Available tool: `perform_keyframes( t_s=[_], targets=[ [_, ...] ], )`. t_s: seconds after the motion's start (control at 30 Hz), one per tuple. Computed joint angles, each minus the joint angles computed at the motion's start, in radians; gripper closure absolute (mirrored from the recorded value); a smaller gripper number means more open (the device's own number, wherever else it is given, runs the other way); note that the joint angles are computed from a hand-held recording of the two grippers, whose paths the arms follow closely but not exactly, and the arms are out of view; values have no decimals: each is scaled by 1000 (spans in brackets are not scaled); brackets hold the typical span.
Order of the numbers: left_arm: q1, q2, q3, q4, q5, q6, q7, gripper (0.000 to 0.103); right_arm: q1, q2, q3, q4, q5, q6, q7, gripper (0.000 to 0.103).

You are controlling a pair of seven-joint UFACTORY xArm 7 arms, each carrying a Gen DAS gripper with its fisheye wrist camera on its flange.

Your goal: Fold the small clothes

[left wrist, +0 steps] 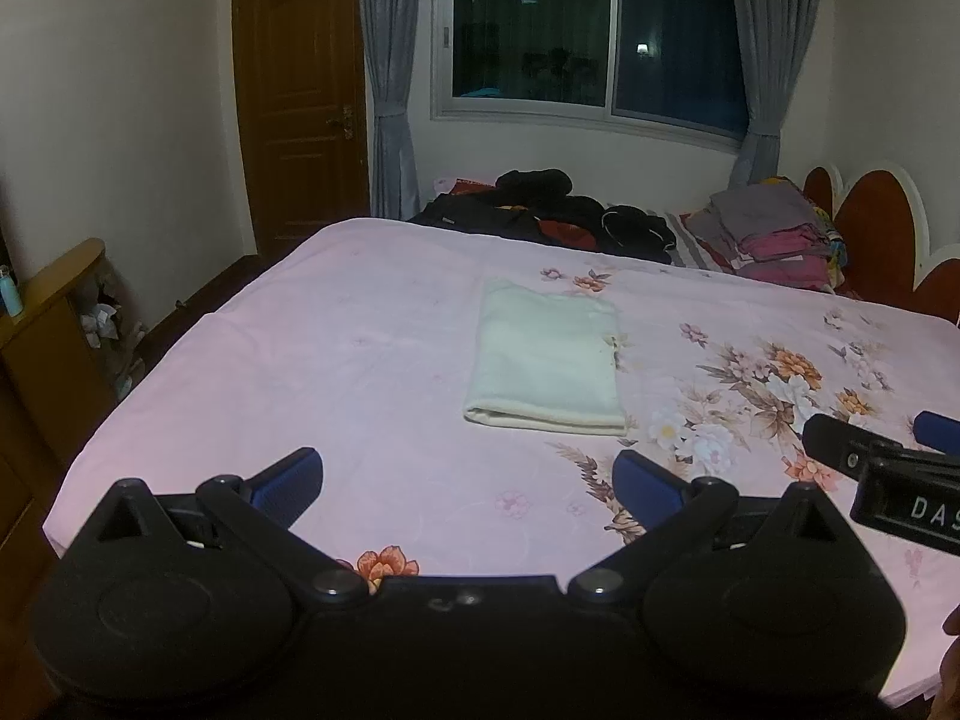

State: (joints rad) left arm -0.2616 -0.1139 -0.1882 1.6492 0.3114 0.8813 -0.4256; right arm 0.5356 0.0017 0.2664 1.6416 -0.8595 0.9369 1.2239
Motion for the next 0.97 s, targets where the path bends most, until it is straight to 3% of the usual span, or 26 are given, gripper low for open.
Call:
perform_keyframes(
  t_s=[0.57, 0.8, 0.97],
  targets=[
    [5, 7, 12, 7, -31, 4, 27, 0, 29, 46, -18, 44, 4, 7, -17, 0],
    [8, 12, 25, -3, -78, -28, 92, 2, 40, 58, -27, 53, 6, 13, -14, 0],
    [10, 52, 21, 32, -49, -17, 82, 0, 42, 66, -39, 51, 16, 20, -15, 0]
  ],
)
